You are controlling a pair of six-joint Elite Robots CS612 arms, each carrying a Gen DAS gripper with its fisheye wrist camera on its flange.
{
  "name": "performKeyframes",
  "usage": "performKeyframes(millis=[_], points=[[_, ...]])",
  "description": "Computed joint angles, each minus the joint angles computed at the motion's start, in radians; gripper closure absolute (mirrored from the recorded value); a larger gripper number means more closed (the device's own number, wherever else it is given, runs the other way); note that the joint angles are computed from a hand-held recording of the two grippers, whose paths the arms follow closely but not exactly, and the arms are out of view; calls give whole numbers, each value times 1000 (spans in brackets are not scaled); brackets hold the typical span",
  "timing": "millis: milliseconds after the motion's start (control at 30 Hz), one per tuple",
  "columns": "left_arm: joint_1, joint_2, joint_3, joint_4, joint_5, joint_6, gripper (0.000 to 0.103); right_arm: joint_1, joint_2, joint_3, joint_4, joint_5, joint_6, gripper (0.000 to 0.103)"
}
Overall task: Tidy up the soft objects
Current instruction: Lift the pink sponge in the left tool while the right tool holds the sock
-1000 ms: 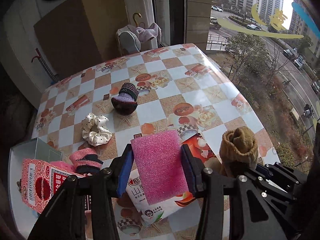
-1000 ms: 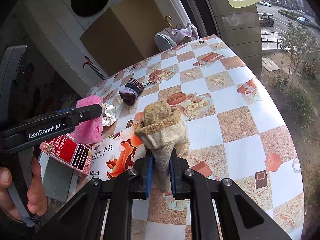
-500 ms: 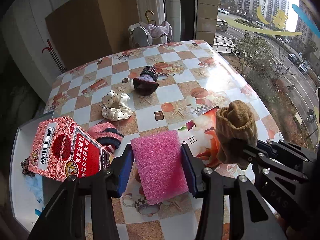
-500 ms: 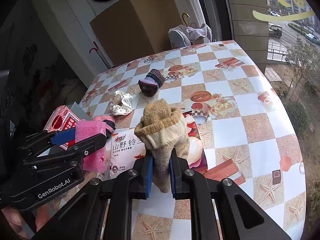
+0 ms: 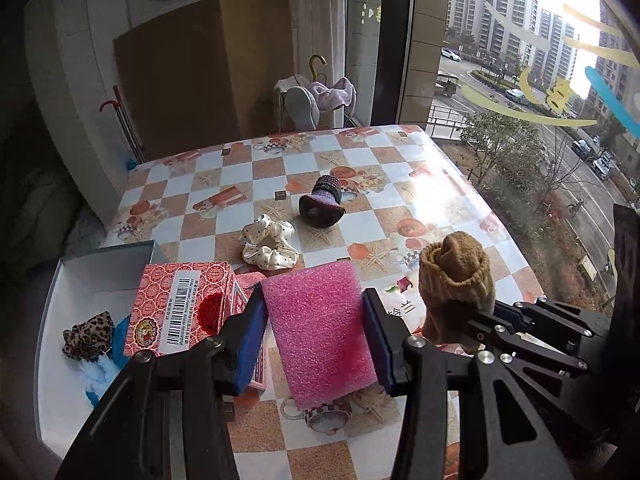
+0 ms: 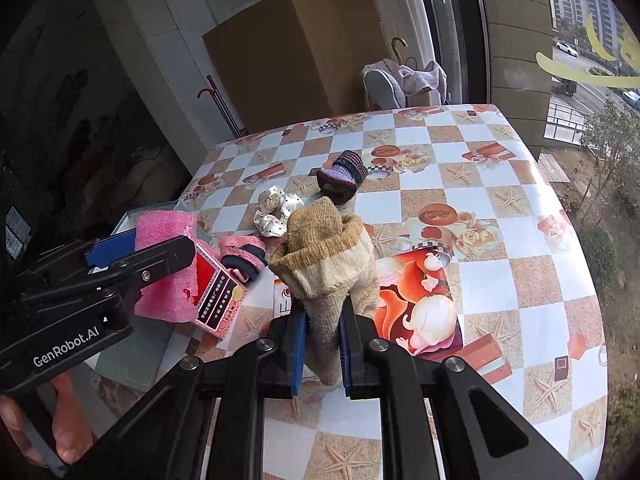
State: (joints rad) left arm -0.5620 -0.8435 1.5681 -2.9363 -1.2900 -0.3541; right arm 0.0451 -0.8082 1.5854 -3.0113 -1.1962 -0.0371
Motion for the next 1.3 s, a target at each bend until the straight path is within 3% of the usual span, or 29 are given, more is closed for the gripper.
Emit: performKeyframes(millis=[300, 533, 733, 867, 967, 1100, 1300], points=[[2, -10, 22, -11, -21, 2, 52, 8, -5, 3, -15, 3, 18, 88], [-16, 16, 7, 21, -53, 19, 52, -10, -1, 14, -38, -41, 70, 88], [-15, 45, -27, 60, -71, -30, 52, -25, 2, 17, -49, -53, 92, 88], [-24, 22, 53, -23, -73, -28, 52, -31, -8, 62, -63, -77, 76, 88], [-26, 14, 109, -31, -86, -64, 52, -29, -10, 117, -101, -119, 48, 88], [-31, 17, 162, -32, -76, -119, 52, -38, 3, 146, -67, -108, 59, 88], [-8, 53, 153, 29, -139, -179, 52, -44, 32, 128, 10, -109, 67, 88]])
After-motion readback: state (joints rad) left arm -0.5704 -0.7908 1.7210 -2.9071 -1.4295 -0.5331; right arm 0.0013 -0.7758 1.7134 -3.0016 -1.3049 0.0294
